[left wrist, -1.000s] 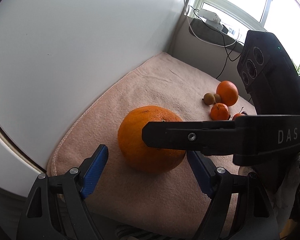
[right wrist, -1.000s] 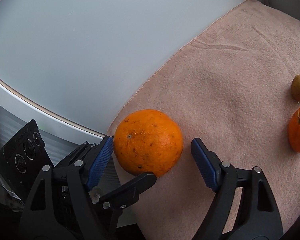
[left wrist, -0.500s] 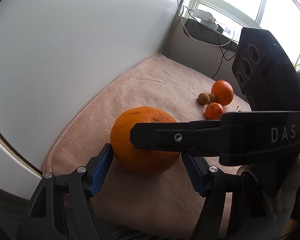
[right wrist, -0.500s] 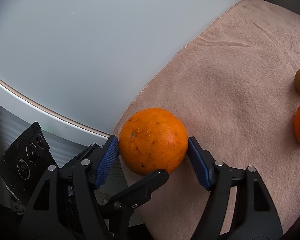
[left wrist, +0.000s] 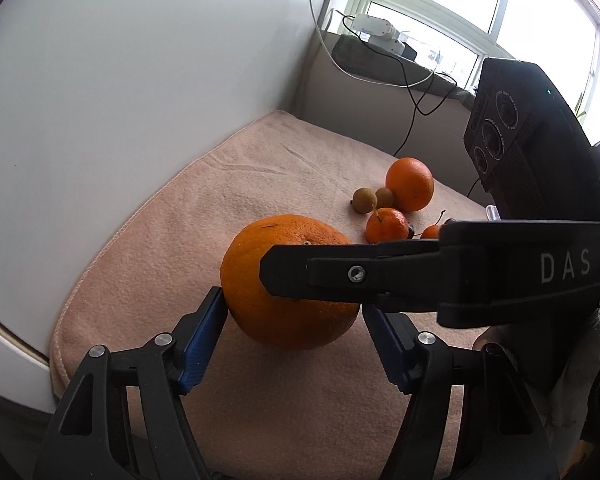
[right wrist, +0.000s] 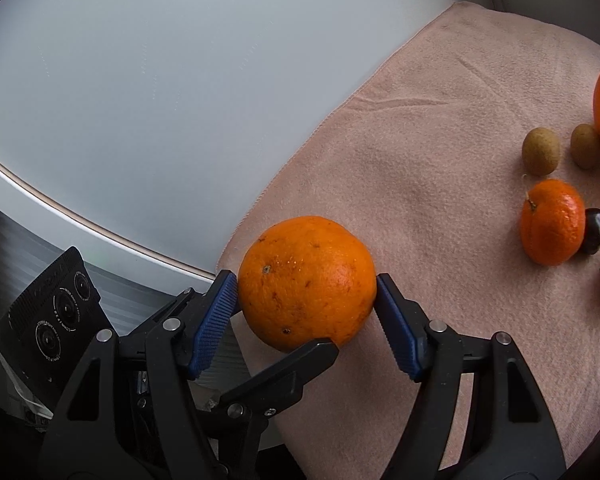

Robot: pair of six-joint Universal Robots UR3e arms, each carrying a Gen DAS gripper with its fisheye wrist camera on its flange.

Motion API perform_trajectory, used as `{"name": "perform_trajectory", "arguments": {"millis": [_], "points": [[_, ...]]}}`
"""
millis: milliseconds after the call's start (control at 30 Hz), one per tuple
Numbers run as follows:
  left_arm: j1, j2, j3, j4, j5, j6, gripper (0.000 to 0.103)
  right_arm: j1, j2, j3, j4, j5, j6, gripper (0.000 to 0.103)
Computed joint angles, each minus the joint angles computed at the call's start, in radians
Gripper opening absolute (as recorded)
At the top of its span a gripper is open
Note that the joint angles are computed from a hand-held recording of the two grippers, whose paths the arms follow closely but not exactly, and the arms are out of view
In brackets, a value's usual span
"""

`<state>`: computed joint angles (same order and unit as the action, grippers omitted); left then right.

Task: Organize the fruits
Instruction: 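Close the right gripper around the large orange and lift it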

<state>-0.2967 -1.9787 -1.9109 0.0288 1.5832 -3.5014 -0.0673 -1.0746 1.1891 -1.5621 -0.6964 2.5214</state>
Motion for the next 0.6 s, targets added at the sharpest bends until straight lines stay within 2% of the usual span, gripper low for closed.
{"name": "perform_trajectory", "arguments": {"millis": [333, 600], "points": [[-0.085, -0.087, 0.194, -0.067, 0.017, 0.007, 0.069, -0.122, -0.077, 0.021, 0.082, 0.009, -0.055, 0.073], [-0.154, -0.188, 0.397, -0.148, 0.012, 0.023, 0.07, -0.261, -0.135, 0.025, 0.191, 0.002, -0.143, 0.073]]}}
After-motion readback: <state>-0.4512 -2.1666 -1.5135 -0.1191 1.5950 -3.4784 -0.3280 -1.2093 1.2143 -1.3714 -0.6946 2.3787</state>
